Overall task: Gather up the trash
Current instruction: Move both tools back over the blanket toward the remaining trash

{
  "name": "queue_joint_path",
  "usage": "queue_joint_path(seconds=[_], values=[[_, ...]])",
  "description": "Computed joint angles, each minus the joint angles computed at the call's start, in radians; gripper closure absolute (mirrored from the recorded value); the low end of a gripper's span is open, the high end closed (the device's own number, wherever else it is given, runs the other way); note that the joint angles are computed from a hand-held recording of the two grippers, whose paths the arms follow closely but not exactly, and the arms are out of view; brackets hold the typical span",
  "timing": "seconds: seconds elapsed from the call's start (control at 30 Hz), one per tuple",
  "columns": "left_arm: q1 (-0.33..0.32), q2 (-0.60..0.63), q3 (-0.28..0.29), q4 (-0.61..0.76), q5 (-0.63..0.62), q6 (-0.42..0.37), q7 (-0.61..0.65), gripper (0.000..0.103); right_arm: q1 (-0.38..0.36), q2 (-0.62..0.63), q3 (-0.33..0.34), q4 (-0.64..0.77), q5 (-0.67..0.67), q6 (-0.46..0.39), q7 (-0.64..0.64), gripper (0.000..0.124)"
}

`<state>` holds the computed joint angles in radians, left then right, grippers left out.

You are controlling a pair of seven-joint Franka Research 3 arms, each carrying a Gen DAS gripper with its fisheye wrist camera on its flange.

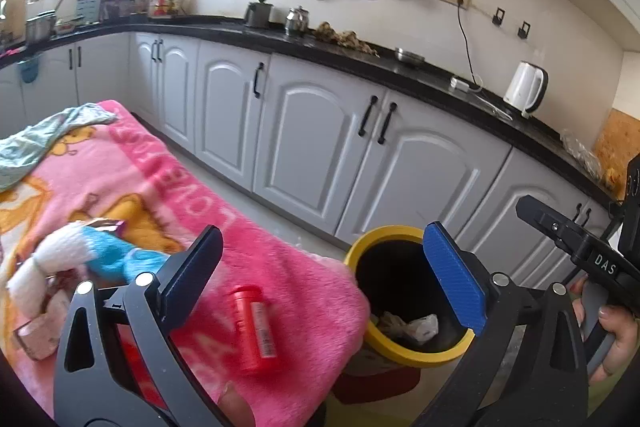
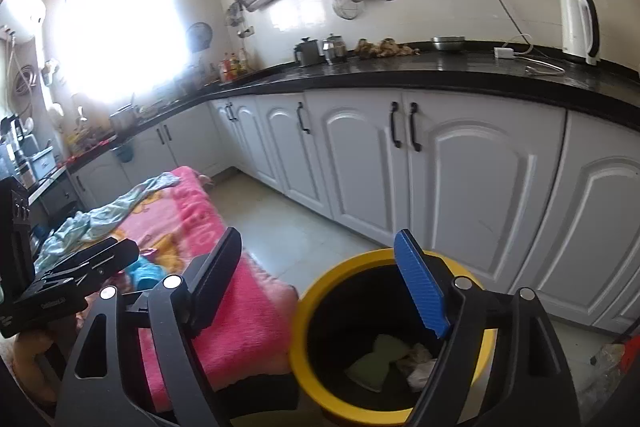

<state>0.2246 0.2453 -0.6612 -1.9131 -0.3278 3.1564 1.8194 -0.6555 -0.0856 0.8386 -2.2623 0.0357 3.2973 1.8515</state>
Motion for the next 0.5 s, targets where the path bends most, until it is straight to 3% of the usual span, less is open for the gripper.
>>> queue_joint_path(seconds=[0.03,0.1,0.33,0.43,0.5], values=[[0.020,-0.011,-0.016,-0.012,-0.013,0.006,0.007,0.011,0.025,0.001,-0.015,0.004,-0.001,-0.003,-0.006,0.047],[0.076,-0.031,-0.063,-0.038,-0.053,0.021,0.035,0.011,-0.006,-0.006,0.025,0.011,-0.022,-0.010,0.011,0.046],[0.283,-0.083,-0.249,-0.097,-0.237,0.068,0.190,0.011,0.024,0.005,0.034,0.048,-0.125,-0.042,0.080,0.046],[0.366,-0.093,-0.332,-0.109,-0.324,0.084,0.267,0.011,-0.057,0.012,0.124,0.069,-0.221,-0.055,0.152,0.046],[0.415,-0.100,-0.377,-0.116,-0.371,0.097,0.314,0.011,-0.044,0.025,0.124,0.081,-0.256,-0.064,0.168,0.046]])
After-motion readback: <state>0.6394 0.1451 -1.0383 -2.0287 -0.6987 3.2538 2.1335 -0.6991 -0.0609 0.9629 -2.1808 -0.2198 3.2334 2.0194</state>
